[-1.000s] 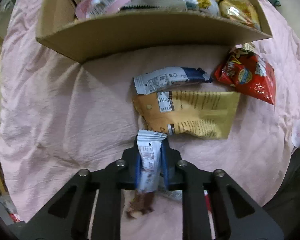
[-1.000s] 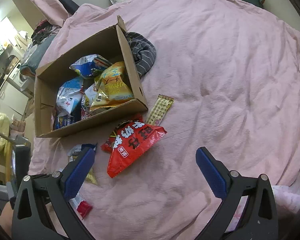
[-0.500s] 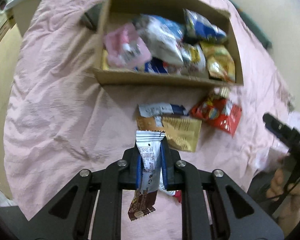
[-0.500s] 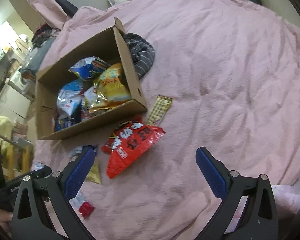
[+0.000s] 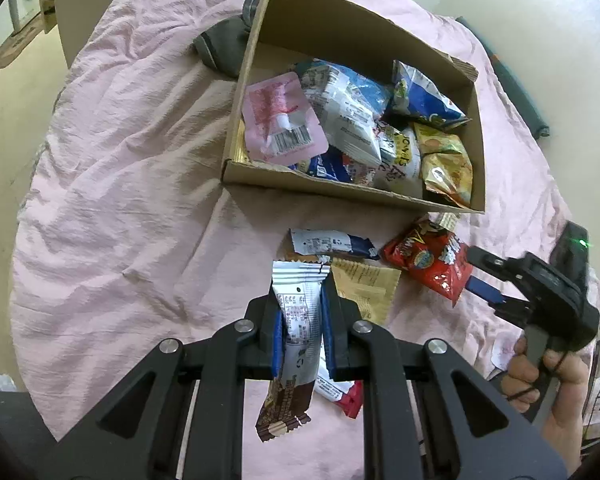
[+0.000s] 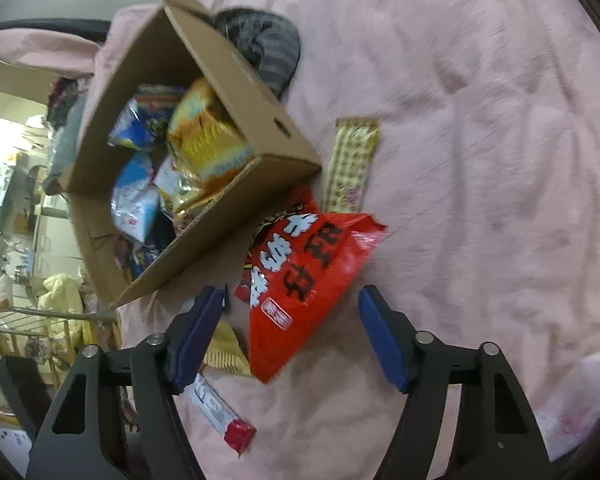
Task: Organize snacks
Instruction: 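Grasp red printed bag with right tool while left tool holds the bar, then carry the held bar and red bag over the cardboard box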
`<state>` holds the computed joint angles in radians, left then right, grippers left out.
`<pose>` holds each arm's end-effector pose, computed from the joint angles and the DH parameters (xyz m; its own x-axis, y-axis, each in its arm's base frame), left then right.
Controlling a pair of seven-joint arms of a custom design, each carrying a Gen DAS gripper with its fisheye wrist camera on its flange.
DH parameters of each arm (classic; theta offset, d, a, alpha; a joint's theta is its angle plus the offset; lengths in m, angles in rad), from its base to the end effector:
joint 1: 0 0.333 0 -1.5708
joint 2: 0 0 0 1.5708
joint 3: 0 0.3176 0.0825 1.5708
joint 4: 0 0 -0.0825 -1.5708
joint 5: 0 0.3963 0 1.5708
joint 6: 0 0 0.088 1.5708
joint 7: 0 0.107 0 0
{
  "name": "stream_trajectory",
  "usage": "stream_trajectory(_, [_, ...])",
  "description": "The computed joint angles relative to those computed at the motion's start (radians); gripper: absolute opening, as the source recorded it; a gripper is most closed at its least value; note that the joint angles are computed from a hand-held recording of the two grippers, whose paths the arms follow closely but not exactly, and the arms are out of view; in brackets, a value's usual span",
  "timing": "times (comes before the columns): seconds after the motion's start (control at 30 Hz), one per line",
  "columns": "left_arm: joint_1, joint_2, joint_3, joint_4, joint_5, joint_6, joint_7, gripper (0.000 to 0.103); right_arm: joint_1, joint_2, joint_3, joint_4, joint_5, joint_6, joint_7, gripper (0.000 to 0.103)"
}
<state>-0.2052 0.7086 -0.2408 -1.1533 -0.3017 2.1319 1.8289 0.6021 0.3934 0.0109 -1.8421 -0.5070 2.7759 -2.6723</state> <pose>0.7268 -0.2977 0.4203 -0.5016 -0.7877 0.3576 -0.8567 0.3947 -0.3321 0.5508 0.4126 0.3645 -0.6800 -0.4857 -0.5493 -0.4943 0.8570 -0.1459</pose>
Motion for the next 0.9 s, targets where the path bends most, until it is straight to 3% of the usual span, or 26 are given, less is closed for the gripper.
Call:
stream_trajectory(0.07, [0.003, -0.006, -0.001, -0.012, -0.007, 0.018, -0.002, 0.013, -0.029, 0.041, 0.030, 0.050, 0.051, -0.020, -0.066, 0.065])
stream_trajectory(0.13, [0.003, -0.015, 0.001, -0.028, -0.005, 0.040, 0.004, 0.013, -0.044, 0.073, 0.051, 0.092, 0.095, -0.047, -0.129, 0.051])
stream_trajectory(0.23, [0.000, -0.025, 0.006, -0.046, 0.003, 0.067, 0.005, 0.013, -0.034, 0.086, 0.049, 0.118, 0.119, -0.085, -0.185, 0.041])
stream_trajectory(0.5, [-0.009, -0.029, 0.014, -0.065, 0.025, 0.088, -0.018, 0.013, 0.033, 0.023, -0.005, 0.047, 0.041, -0.037, -0.114, 0.038])
stream_trajectory(0.9, [-0.032, -0.035, 0.047, -0.108, 0.100, 0.174, -0.065, 0.013, 0.057, -0.069, -0.003, -0.059, -0.151, 0.040, 0.003, 0.037])
